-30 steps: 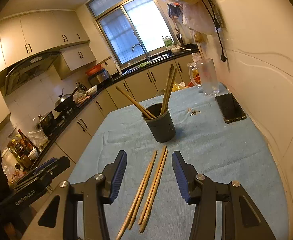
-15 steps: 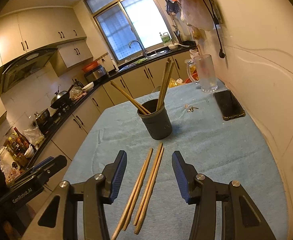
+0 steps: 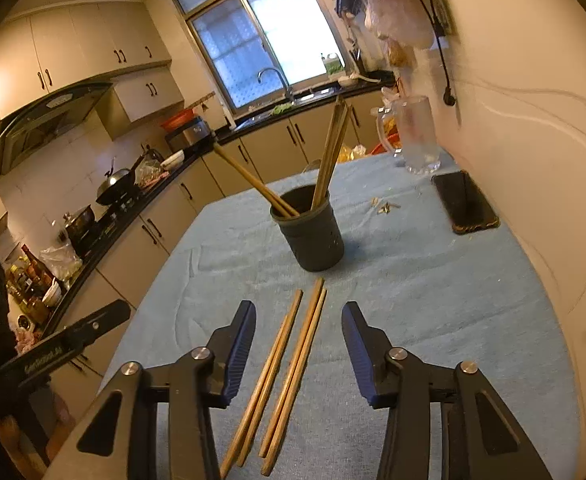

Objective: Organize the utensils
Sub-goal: 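Lower the left tool onto a wooden chopstick and close it while the right tool grasps another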

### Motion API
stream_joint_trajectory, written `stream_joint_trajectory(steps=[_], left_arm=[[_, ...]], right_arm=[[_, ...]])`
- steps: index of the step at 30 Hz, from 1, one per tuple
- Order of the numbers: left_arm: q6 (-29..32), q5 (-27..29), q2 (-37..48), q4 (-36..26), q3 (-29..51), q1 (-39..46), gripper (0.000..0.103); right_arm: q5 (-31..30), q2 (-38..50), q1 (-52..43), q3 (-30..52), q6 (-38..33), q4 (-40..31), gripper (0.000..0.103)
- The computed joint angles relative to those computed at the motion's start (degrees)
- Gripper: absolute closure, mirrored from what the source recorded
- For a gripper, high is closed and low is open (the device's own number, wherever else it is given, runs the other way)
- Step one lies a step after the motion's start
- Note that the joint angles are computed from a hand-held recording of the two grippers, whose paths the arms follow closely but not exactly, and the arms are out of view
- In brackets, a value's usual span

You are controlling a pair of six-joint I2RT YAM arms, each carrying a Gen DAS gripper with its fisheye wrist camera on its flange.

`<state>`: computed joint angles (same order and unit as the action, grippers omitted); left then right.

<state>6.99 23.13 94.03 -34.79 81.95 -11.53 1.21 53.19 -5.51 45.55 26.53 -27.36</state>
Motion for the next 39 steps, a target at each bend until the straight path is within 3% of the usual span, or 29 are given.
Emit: stream_joint_trajectory(steps=[7, 15, 20, 25, 29, 39], left_arm=[[1.25, -1.63, 3.73, -0.97, 1.29, -2.36, 0.041], [4.27, -4.36, 13.00, -6.69, 7.12, -6.21, 0.041], [6.69, -5.30, 19.45, -10.78, 11.40, -8.29, 0.041], [8.15, -6.02, 24.00, -14.85, 15.54, -9.50, 0.052], [8.90, -6.98, 25.88, -15.94, 17.28, -10.47, 0.053], [10.51, -13.26, 29.07, -19.03, 22.76, -13.77, 0.065]], right_arm=[[-7.90, 9.32, -3.69, 0.04, -1.15, 3.25, 0.067], [-12.19, 21.23, -6.07, 3.18, -3.66, 5.33, 0.076], [-13.99, 25.96, -8.08, 4.93, -3.90, 6.82, 0.076], [-14.47, 29.72, -8.77, 7.37, -4.90, 7.08, 0.076], [-14.86, 34.24, -9.37, 11.03, -6.30, 5.74, 0.076], [-13.77, 44.31, -8.56, 20.99, -8.70, -0.38, 0.080]])
